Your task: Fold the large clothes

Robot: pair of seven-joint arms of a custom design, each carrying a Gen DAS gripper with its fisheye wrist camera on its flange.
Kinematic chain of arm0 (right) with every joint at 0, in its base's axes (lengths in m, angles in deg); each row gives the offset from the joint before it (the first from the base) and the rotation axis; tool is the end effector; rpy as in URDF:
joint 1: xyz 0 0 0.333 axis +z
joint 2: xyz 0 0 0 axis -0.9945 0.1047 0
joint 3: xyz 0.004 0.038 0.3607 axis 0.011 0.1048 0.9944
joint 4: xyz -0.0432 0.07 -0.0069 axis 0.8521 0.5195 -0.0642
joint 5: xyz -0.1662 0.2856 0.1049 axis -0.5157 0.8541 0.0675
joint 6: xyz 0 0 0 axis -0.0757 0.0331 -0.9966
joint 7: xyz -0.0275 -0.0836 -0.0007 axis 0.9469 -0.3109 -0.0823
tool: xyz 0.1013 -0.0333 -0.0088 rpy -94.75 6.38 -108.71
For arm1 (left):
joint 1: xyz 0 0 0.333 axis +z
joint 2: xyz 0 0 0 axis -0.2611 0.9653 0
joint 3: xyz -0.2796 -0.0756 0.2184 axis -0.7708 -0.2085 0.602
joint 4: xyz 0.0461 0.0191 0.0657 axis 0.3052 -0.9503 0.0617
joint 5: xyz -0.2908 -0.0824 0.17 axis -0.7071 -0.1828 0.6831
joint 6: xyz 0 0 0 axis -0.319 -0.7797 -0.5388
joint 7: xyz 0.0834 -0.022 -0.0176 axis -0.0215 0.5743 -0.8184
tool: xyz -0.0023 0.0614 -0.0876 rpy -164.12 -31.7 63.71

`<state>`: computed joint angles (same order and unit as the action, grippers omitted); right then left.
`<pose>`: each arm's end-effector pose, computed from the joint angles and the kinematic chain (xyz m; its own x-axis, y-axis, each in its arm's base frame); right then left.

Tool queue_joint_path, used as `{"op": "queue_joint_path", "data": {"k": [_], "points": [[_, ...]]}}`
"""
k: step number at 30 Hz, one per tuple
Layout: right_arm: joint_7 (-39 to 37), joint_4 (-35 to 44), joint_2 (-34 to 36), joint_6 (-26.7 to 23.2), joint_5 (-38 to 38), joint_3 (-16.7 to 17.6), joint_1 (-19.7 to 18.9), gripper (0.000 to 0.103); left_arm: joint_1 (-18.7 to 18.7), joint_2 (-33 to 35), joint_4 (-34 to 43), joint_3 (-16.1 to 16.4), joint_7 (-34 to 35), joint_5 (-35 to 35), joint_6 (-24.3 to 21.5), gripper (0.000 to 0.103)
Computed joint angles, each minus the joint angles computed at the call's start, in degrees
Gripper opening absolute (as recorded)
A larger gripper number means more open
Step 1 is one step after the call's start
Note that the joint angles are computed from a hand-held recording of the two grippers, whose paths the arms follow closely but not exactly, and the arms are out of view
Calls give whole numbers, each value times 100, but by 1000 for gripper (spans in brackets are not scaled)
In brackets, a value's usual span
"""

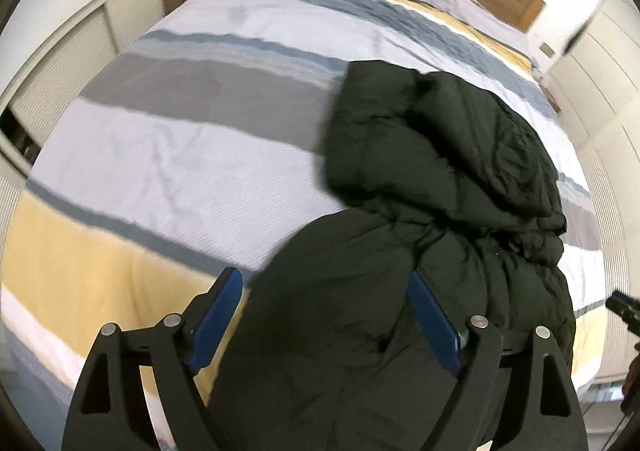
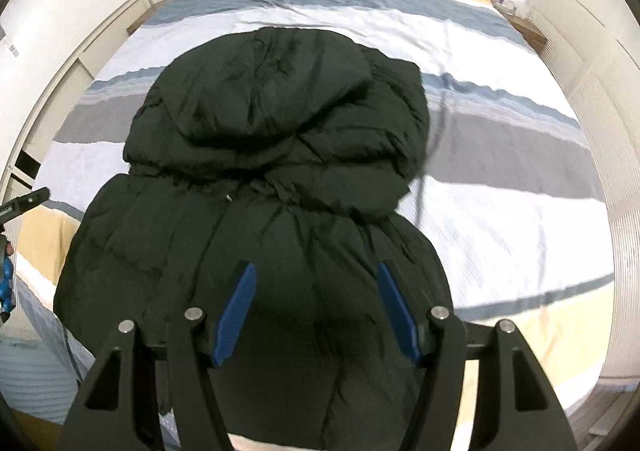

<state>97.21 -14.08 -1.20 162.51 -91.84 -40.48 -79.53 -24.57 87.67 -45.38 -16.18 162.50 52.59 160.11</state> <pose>0.5800 0.0146 0.6420 -0.1770 -0.9837 -0.0329 -0.9117 0.1765 -0.3710 0.6976 -0.2047 0.6334 -0.1055 -0.9719 0.2104 -0.9248 0.0182 -0.3799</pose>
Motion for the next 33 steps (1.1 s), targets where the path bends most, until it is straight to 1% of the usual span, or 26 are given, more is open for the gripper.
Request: {"op": "queue_joint_path", "data": {"k": [5, 9, 13, 18, 22, 23, 26, 28, 30, 32, 33], "points": [[240, -426, -318, -22, 1, -16, -48, 63, 291, -485, -902, 26, -14, -124, 299, 87], [411, -875, -581, 84, 139, -24, -157, 69, 508, -838, -1604, 50, -13, -239, 551, 88], [555, -1258, -804, 59, 159, -26, -279, 71, 680, -1115, -2185, 110, -59, -289, 712, 90], [661, -1803, -1107, 146, 353, -72, -463, 74, 862, -1458, -2896, 228, -78, -210, 876, 91], [914, -2213, -1378, 216, 491, -108, -650, 75, 1046, -1778, -3529, 287, -151, -358, 1080, 91], [953, -2302, -1440, 226, 501, -114, -694, 75, 1104, -1862, -3695, 289, -154, -465, 1145, 91], [1013, -2520, -1605, 206, 481, -117, -809, 75, 1303, -2026, -4075, 225, 22, -1087, 1288, 91], [1038, -2637, -1677, 202, 518, -125, -872, 75, 1355, -2092, -4279, 182, 172, -1448, 1335, 91], [1043, -2737, -1730, 171, 533, -126, -924, 75, 1401, -2117, -4434, 111, 397, -1901, 1308, 91], [991, -2826, -1772, 148, 580, -137, -955, 75, 1429, -2082, -4513, 47, 618, -2342, 1174, 91], [958, -2863, -1776, 150, 625, -146, -966, 75, 1406, -2066, -4539, 40, 661, -2441, 1132, 91]]}}
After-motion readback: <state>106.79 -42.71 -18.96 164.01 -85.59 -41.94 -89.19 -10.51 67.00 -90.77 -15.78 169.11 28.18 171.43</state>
